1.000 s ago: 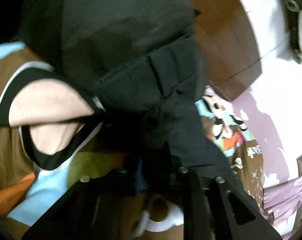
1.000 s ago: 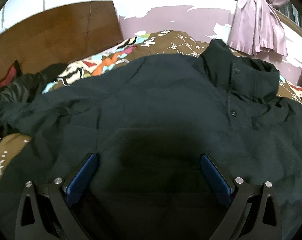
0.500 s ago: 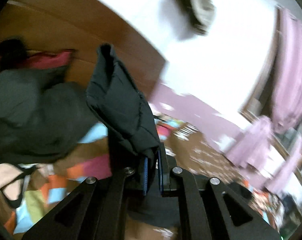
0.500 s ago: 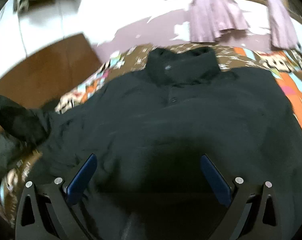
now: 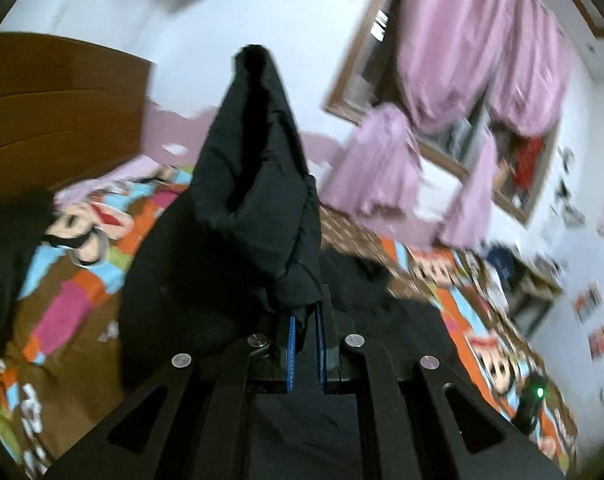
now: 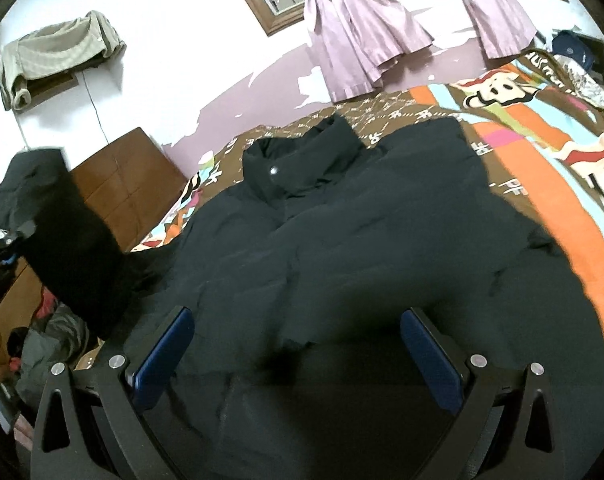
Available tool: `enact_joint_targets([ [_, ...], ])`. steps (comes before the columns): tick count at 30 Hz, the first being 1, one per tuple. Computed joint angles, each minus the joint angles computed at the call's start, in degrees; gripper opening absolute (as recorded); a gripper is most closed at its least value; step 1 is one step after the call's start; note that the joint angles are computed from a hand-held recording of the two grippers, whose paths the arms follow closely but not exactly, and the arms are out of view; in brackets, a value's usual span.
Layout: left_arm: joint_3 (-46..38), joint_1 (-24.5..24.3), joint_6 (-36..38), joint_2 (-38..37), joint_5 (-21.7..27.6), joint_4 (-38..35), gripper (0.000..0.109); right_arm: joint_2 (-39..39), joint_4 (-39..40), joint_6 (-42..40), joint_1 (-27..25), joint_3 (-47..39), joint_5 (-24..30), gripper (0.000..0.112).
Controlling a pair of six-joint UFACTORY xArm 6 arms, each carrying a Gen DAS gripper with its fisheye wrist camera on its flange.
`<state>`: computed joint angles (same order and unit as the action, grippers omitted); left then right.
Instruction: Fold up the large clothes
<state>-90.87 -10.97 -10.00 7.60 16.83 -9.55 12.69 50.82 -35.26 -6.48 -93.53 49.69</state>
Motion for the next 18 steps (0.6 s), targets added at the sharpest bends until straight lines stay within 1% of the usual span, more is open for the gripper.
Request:
enact_joint_targets([
  [5,-6.79,-5.74,5.18,4.59,7.78,-0.52,0.006,0.15,1.13,1.71,-2.47,-0.39,0.24,0.103],
  [8,-11.65,-8.55,6.86,8.72,11.93,-2.95,0.005,1.47,2.48,3.76,-3.85,-1.69,0.06,0.103],
  [11,-15.79,-10.35,7.42,12.92,15.82,-1.79,0.005,3.58,4.39,5.50,-5.20,-3.54,1.62,0.103],
  [15,-22.66,-11.72,8.06,19.26,23.72,-0.66,0.005,6.51,8.70,6.48,-7.14,-6.04,6.19,0.103],
  [16,-22.59,-11.90,9.14,19.82,25.53,-1.41,0.005,6.62,9.70,6.04,-7.43,-5.97,6.92,0.103],
  [18,-21.37,-11.82,11.73,20.60,27.38,-3.77,0.005,7.06,12.05,5.43,-7.92,-6.23,9.21,0.103],
])
